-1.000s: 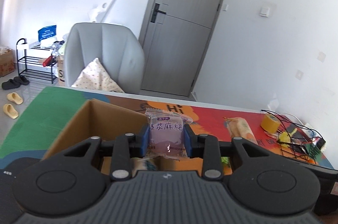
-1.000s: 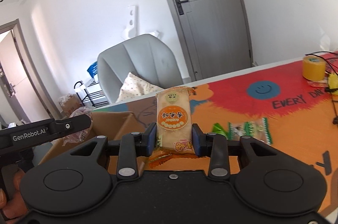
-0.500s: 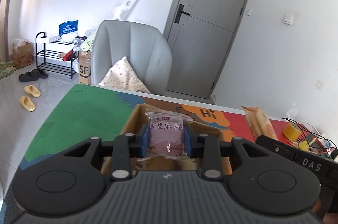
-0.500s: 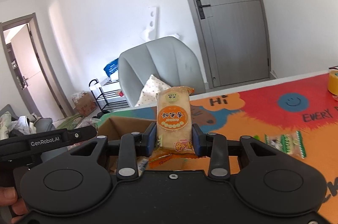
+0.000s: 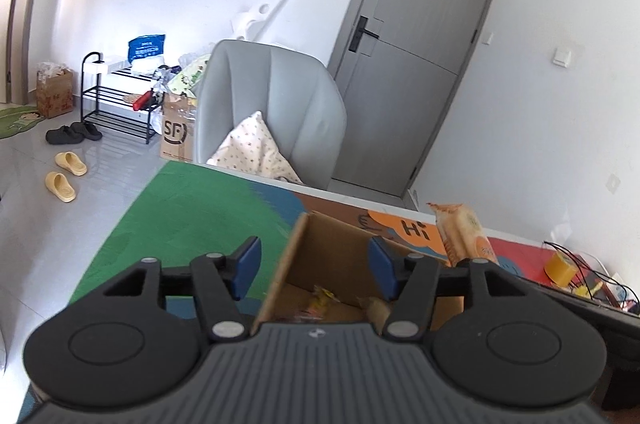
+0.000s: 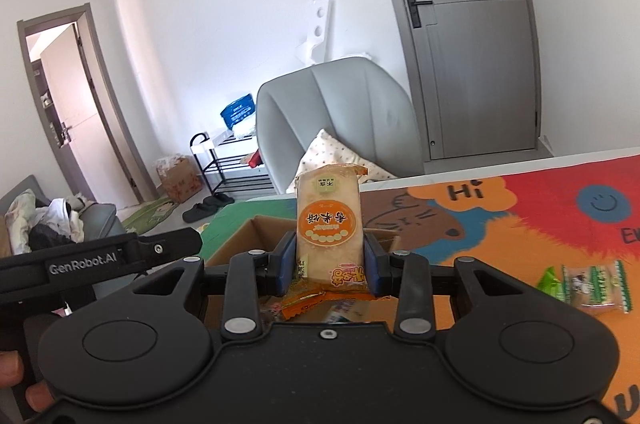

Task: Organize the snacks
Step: 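Open the left tool dropping the purple packet while the right tool drops the biscuit, then move both open tools from the box to the green packets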

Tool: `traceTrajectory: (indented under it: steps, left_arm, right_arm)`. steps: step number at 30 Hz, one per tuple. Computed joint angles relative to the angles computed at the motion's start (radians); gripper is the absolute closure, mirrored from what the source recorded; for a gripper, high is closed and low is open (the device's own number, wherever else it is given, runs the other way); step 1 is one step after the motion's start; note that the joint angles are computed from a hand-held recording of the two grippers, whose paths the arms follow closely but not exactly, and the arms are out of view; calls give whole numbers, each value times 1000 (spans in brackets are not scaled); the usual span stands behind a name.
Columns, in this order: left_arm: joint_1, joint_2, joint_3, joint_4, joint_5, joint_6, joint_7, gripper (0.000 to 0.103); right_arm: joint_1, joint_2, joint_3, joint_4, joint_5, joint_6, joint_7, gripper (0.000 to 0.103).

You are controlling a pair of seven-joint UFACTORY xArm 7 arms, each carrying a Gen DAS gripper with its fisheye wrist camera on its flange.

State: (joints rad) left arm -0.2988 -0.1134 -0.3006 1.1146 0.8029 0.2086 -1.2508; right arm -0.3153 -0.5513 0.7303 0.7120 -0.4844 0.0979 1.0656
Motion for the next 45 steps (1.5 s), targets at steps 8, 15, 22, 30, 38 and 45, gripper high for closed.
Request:
traceTrajectory:
  steps: [8, 15, 22, 30, 38, 45]
  left_arm:
    - [32, -24, 7, -32, -32, -15, 9, 38]
    - [58, -33, -16, -42, -25, -21, -12, 33]
    - [45, -19, -33, -22, 9, -12, -47, 26]
    - [-8, 0, -33, 12, 55, 50, -77, 19]
    - [-98, 25, -27, 53, -9, 156, 9, 13]
    - [-161, 40, -18, 68, -115, 182, 138, 13]
  right_arm:
    - [-53, 75, 75, 58, -44, -19, 30, 39]
    - [-2, 29, 22, 27, -33, 31, 53, 39]
    - [68, -45, -61, -40, -17, 63, 65, 38]
    - [147, -129, -140, -115, 19, 100, 38, 26]
    - [241, -204, -234, -198, 81, 140, -23, 10]
    - [289, -288, -282, -265, 131, 179, -64, 3]
